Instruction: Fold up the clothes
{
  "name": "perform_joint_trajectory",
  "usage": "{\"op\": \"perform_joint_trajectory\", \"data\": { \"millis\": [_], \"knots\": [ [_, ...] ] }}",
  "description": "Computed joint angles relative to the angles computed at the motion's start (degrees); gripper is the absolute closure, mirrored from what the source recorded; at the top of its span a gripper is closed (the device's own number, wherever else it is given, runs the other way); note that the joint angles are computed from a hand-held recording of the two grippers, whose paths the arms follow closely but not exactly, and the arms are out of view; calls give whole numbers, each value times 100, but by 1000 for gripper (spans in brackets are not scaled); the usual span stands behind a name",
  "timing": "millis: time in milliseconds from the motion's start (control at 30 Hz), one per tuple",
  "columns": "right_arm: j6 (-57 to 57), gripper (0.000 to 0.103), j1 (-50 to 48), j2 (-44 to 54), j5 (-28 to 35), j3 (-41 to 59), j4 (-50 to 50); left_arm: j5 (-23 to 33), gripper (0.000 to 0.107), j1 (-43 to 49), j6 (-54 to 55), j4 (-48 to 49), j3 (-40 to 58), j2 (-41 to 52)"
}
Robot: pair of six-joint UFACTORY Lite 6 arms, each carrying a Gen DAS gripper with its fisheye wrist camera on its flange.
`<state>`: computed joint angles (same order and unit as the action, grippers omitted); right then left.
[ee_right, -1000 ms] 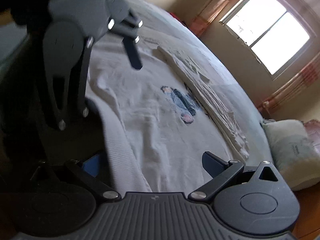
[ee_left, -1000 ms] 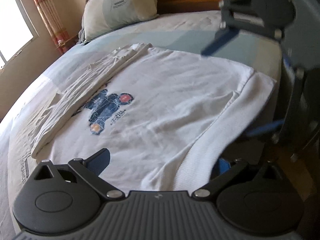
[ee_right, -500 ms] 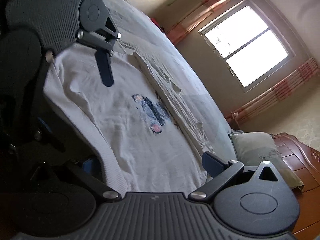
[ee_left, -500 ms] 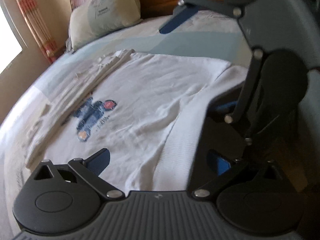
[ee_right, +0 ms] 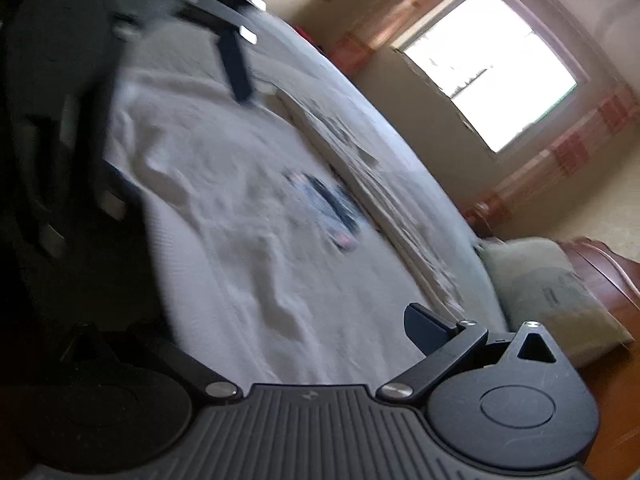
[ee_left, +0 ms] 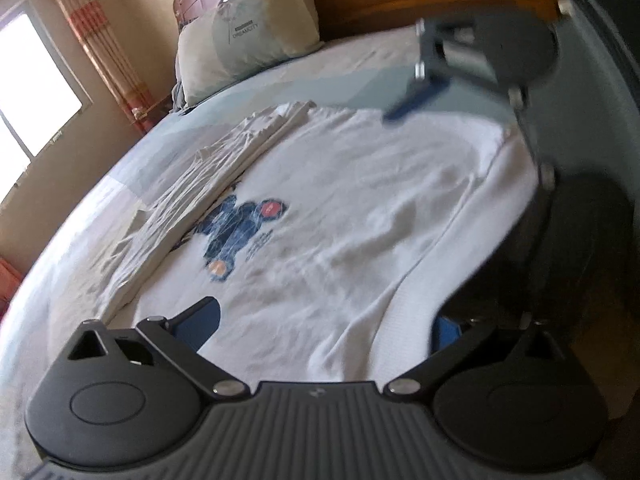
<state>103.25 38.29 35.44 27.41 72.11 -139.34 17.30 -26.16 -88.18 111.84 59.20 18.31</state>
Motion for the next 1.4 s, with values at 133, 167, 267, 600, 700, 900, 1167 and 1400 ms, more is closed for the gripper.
{"op": "perform_joint_trajectory", "data": {
  "millis": [133,167,267,600,700,900,1167,1400],
  "knots": [
    [-176,0,-192,-100,194,-207,160,1230,5,-495,504,-48,-374,158],
    [-219,0,-204,-121,203,-222,245,1422,5,-608,491,8,-402,193],
    [-212,0,-55,-49,356,-167,278,1798,5,-918,525,130,-288,399],
    [-358,0,-18,-90,741,-394,261,3076,4,-1213,1220,546,-449,805],
    [-419,0,-123,-138,928,-547,347,3312,4,-1136,1091,459,-687,685],
    [-364,0,47,103,1130,-321,391,3331,5,-1292,1338,-54,-157,1017],
    [-260,0,-27,222,1496,-299,448,3580,4,-1026,1126,-442,-19,1130],
    [-146,0,154,588,2892,-255,348,4466,4,-1194,488,-54,-236,1277]
  ]
}}
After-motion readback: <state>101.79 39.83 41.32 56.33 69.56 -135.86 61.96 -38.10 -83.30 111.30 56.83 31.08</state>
